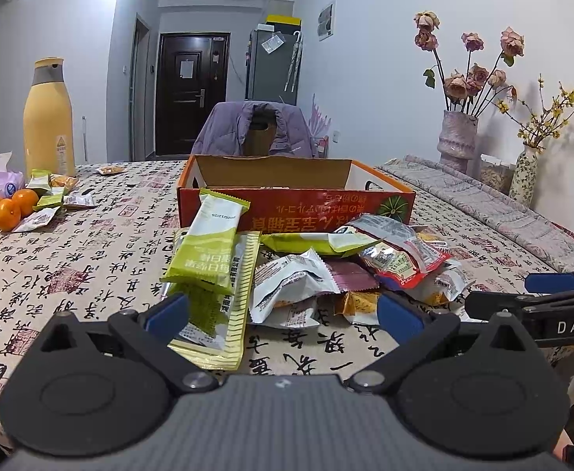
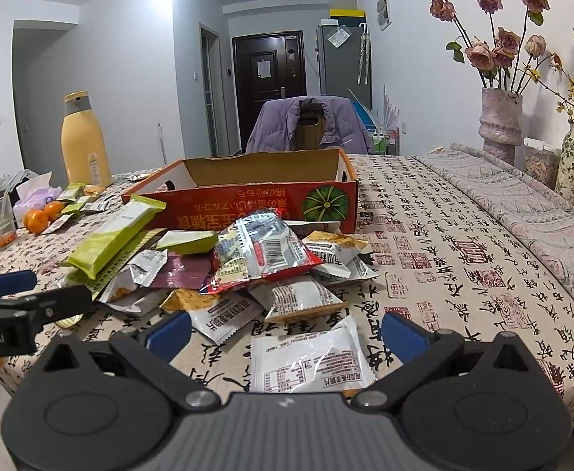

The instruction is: Organize snacks

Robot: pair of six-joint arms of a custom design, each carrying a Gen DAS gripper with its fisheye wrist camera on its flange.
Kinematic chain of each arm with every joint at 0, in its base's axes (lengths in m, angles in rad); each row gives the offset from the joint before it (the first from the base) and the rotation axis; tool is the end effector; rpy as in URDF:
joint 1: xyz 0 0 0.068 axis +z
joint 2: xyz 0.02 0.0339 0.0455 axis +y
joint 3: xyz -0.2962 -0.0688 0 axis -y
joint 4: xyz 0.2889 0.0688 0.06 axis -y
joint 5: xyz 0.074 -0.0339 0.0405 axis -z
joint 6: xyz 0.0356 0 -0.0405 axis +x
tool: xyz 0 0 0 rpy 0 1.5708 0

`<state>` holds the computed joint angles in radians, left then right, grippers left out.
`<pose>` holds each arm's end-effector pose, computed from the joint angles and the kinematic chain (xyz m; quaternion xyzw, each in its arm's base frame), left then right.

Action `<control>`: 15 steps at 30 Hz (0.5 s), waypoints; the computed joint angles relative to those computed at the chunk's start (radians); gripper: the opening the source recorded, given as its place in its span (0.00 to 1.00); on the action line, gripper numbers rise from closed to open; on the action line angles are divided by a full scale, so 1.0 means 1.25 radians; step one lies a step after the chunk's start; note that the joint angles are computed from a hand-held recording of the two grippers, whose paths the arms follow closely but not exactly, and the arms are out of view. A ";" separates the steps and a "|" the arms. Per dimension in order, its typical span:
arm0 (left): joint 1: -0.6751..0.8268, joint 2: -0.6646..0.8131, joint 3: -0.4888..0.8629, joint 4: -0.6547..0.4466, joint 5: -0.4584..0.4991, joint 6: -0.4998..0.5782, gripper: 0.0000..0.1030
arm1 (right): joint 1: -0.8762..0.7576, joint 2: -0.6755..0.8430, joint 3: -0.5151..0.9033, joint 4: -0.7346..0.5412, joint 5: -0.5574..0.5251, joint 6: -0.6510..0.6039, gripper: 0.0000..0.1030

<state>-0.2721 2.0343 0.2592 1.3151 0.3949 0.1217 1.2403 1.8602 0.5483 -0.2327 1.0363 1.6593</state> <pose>0.2355 -0.0799 0.0359 0.2644 0.7968 -0.2051 0.5031 0.1065 0.2160 0.0414 0.1870 0.8483 -0.0485 0.4930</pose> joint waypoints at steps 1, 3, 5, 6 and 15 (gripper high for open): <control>0.000 0.000 0.000 0.000 0.001 0.000 1.00 | 0.000 0.001 0.003 -0.002 0.000 -0.001 1.00; 0.001 0.002 0.001 0.001 0.002 0.000 1.00 | -0.001 0.000 0.002 -0.002 -0.001 -0.002 1.00; 0.002 0.003 0.001 0.001 0.003 0.000 1.00 | -0.002 -0.001 0.002 -0.001 -0.002 -0.005 1.00; 0.002 0.002 0.000 0.001 0.003 0.000 1.00 | -0.002 -0.001 0.001 0.001 -0.002 -0.006 1.00; 0.004 0.002 -0.001 0.003 0.006 -0.001 1.00 | -0.003 -0.001 0.002 0.001 -0.002 -0.006 1.00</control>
